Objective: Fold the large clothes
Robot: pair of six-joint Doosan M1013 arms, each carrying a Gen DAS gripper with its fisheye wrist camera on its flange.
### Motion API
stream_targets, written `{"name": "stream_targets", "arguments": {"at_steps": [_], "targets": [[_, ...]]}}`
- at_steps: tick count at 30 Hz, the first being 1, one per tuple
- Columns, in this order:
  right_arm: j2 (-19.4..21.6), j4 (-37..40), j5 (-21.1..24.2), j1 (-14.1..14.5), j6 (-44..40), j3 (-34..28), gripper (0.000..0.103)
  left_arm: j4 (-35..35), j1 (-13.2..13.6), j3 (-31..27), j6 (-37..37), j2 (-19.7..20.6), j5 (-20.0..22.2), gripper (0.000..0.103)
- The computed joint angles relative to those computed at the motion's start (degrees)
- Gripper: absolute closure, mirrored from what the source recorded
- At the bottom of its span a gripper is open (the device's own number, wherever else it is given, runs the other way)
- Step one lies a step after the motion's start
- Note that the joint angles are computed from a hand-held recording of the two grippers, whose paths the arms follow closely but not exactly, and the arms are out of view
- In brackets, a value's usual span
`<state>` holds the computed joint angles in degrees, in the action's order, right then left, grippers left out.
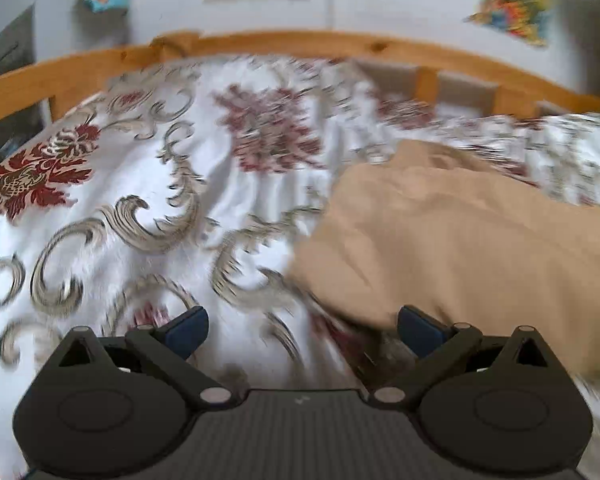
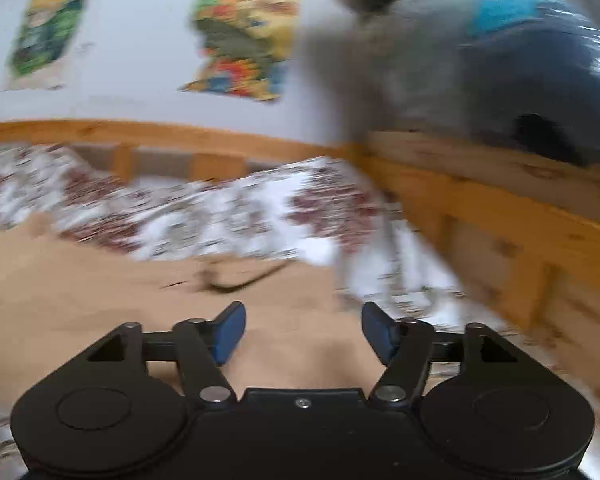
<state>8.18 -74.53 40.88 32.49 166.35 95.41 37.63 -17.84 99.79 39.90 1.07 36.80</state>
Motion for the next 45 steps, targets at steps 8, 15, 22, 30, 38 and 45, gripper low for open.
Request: {"name": "stream_targets", "arguments": {"at_steps": [8,15,22,30,38,45], "targets": [[-0.9,5.6,1.9,0.6,-2.6,-0.6,0.003,-11.4,-5.0,1.3,23.3,-2.3,-9.5,0.000],[-1.4,5.4,4.4,0.0,3.1,0.1,0.001,-10.6,-7.9,-10.0,30.6,5.1,-8.1,0.000],[-0.2,-7.7,-0.2,0.1,14.4,1.8,0.001,-7.9,-6.2,-14.5,29.5,10.2,-9.4,0.000],[8.0,2.7,-4.0,-1.5,-7.4,-8.5,0.001,-20.8,-1.4,-19.7,28.6,16.2,0.3,0.000],[10.9,19.6,-6.6,-3.8,-22.0,-10.8,0.001,-29.1,0.8,-18.5,33.8,17.2,-1.4,0.000],[5.3,18.3,-5.5,-3.1,-14.7,-6.7,0.001,-23.0,1.5,-15.6,31.2,13.3,-4.9,0.000]]}}
